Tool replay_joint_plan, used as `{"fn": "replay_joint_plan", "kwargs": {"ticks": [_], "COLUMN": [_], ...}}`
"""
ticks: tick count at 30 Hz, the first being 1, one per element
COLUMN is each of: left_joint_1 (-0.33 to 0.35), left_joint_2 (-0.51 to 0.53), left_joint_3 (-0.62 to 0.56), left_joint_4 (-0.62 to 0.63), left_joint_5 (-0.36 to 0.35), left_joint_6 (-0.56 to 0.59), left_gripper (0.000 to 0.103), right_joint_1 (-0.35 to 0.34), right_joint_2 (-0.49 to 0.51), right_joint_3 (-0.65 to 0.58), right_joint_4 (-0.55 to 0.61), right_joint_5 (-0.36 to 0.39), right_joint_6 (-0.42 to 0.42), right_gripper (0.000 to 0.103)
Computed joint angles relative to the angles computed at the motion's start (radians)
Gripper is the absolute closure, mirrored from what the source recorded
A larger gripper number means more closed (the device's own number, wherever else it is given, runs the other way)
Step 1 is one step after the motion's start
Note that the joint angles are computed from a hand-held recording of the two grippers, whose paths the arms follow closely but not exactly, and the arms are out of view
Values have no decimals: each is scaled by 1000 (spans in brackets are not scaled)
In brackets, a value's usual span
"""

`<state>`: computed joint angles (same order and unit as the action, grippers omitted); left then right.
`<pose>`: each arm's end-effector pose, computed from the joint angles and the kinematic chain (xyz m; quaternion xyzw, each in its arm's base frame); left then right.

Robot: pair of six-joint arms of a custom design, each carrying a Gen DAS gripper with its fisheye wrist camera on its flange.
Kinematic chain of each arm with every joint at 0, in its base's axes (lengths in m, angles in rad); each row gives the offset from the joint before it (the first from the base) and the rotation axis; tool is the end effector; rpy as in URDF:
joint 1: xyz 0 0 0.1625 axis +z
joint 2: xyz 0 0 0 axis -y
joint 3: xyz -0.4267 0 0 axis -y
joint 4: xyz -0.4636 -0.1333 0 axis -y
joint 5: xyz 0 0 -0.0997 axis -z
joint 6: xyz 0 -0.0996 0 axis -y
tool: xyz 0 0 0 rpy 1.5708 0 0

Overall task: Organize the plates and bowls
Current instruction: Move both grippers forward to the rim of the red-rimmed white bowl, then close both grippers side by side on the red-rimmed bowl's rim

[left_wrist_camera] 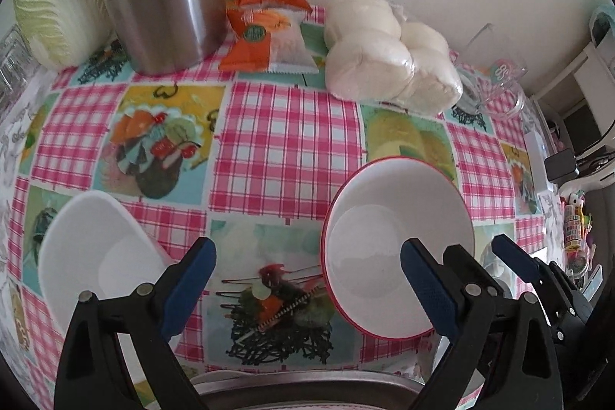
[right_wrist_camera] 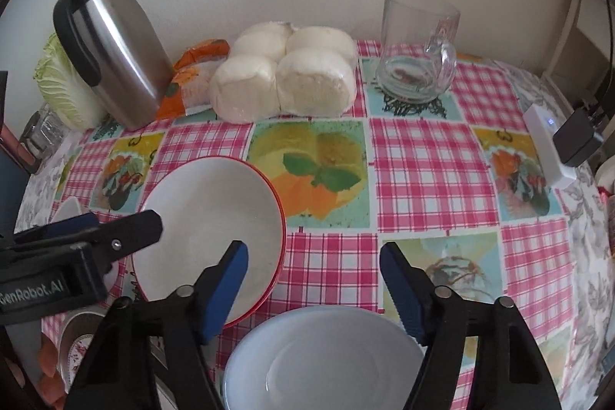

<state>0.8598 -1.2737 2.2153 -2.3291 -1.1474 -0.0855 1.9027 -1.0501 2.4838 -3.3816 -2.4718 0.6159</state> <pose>-0.1807 -0.4768 0.0882 0.3178 0.9204 0.0013 0.2276 0.1796 -0.3518 0.0526 -0.2059 -0.8638 0.3453 0.3036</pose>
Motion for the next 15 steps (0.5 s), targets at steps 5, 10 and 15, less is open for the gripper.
{"fn": "replay_joint_plan", "kwargs": {"ticks": [5,10,15], "left_joint_1": [11,2,-7], "left_joint_2": [23,46,67], "left_joint_3": [-4,-1,-3], "left_joint_4": [9,-9,-20], "left_joint_5": [1,4,11], "left_joint_6": [-12,-3,-2], "left_gripper": [11,11,19], "right_joint_1": [-25,-43,-61], "right_joint_2": [11,26,33], "right_joint_3": [-10,-19,-23], "right_joint_4": [6,8,4], "right_joint_5": [28,42,58], "right_joint_6": [-14,-34,-50], "right_gripper": [41,45,52]}}
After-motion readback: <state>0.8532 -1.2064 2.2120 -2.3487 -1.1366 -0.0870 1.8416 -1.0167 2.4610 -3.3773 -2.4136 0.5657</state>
